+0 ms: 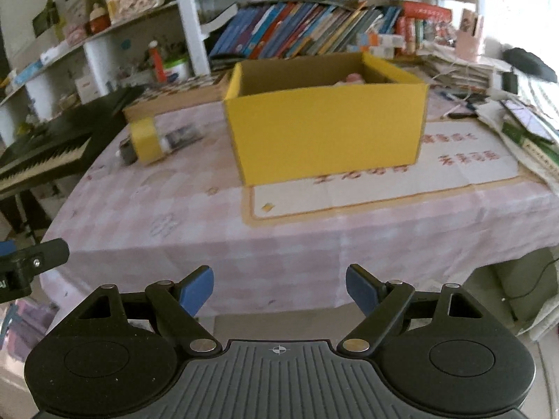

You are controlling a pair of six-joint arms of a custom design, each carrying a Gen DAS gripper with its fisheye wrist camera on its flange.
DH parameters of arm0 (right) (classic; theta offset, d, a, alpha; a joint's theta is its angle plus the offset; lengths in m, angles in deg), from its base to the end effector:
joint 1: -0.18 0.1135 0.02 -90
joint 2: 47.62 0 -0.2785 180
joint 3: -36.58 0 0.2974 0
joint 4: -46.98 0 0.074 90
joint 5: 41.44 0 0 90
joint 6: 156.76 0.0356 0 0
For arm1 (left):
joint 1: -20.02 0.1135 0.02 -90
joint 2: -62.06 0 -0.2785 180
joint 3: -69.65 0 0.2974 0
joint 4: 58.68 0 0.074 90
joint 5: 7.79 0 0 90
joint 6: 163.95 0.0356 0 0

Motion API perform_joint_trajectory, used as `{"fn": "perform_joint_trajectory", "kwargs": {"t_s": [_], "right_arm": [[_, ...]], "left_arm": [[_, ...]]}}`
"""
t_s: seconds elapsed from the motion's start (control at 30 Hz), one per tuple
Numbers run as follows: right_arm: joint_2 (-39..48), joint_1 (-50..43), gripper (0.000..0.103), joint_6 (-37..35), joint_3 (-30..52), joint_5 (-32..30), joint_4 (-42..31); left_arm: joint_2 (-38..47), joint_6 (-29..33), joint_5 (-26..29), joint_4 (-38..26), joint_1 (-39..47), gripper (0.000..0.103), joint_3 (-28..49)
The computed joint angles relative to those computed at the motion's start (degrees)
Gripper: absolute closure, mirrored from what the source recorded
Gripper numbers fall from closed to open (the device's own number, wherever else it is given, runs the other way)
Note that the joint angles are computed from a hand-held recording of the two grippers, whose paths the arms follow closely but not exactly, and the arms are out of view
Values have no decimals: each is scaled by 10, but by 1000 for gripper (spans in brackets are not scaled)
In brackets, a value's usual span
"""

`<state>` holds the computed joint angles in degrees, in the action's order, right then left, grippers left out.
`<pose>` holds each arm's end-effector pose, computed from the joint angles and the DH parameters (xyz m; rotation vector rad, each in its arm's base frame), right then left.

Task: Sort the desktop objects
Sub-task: 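Lift both tools out of the yellow box and back away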

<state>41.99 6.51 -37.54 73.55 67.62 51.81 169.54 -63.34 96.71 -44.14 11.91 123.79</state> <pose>0.2705 0.0183 0.0758 0.6139 2.2671 -0.0987 0.3608 -0.0604 0.0726 0.4970 2.1793 -0.2604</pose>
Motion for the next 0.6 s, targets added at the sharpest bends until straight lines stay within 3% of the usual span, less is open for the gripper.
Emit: {"fn": "perform_joint_trajectory", "kwargs": {"t_s": [0.6], "right_arm": [[80,81,18,3,79,-19,-17]], "left_arm": [[17,21,14,-20,69,0,15]]}}
